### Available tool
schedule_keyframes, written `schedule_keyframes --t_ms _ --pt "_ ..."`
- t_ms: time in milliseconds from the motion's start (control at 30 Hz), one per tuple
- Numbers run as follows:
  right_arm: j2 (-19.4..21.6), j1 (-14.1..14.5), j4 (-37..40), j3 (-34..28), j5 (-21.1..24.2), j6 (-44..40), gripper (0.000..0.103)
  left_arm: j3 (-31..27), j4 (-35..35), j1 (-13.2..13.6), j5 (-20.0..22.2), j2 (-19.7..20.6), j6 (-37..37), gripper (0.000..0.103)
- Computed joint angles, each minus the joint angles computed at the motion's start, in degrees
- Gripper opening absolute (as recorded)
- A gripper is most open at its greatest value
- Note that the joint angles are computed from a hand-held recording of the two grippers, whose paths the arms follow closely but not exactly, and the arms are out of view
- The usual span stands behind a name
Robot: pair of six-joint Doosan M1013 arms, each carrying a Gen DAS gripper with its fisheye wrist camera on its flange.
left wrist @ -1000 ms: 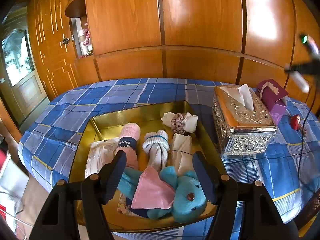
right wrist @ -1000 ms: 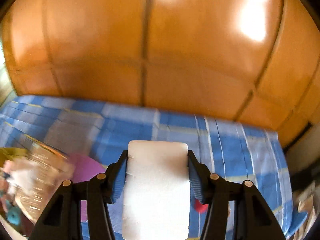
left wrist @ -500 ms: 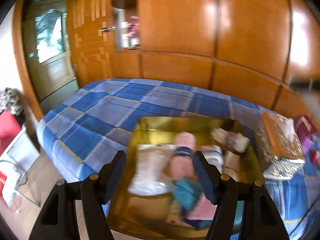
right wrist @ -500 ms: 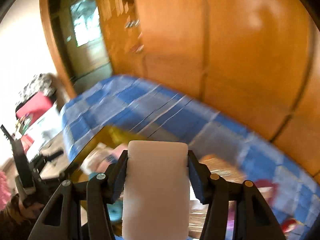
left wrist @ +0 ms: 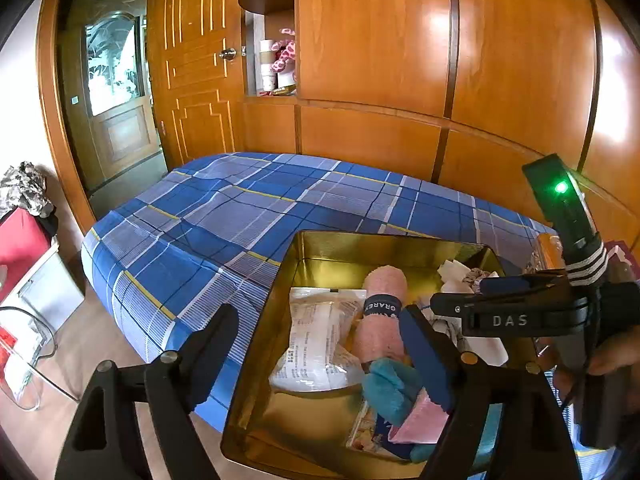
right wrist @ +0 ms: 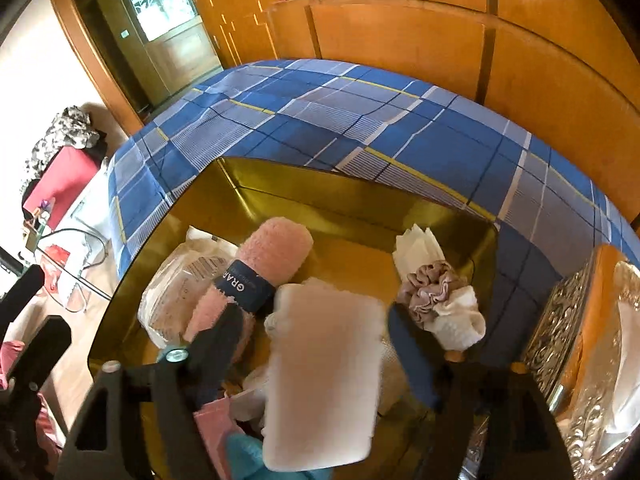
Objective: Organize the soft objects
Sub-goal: 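Carry the white pad into the gold tray and open the right tool, then move both tools toward the red snowman plush and brown scrunchie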
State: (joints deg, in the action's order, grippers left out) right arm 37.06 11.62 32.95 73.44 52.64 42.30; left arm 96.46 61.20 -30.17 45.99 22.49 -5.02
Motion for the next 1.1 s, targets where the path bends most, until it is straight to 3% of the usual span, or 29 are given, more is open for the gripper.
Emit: schedule_keyframes --t_ms 367,633,900,1100 --pt "-4.8 -2.2 9.4 5.0 -5.7 -8.1 0.081 -0.2 2.6 -1.1 0.6 -0.1 -1.2 0.091" --pt "-10.7 -5.0 17.9 12.9 -13.2 -19.4 0.081 -0.3 3.9 -2.0 -0.9 -0.4 -1.2 0.091" --pt "-14.4 -12.3 30.8 17.6 -13.8 -29.6 0.081 -1.3 4.7 -3.6 -3.0 0.0 1.3 0.091" --pt "-15.1 -16.9 31.6 18.0 -18.2 -27.0 0.081 -2.5 4.4 -5.2 -5.7 0.1 5.3 0.091"
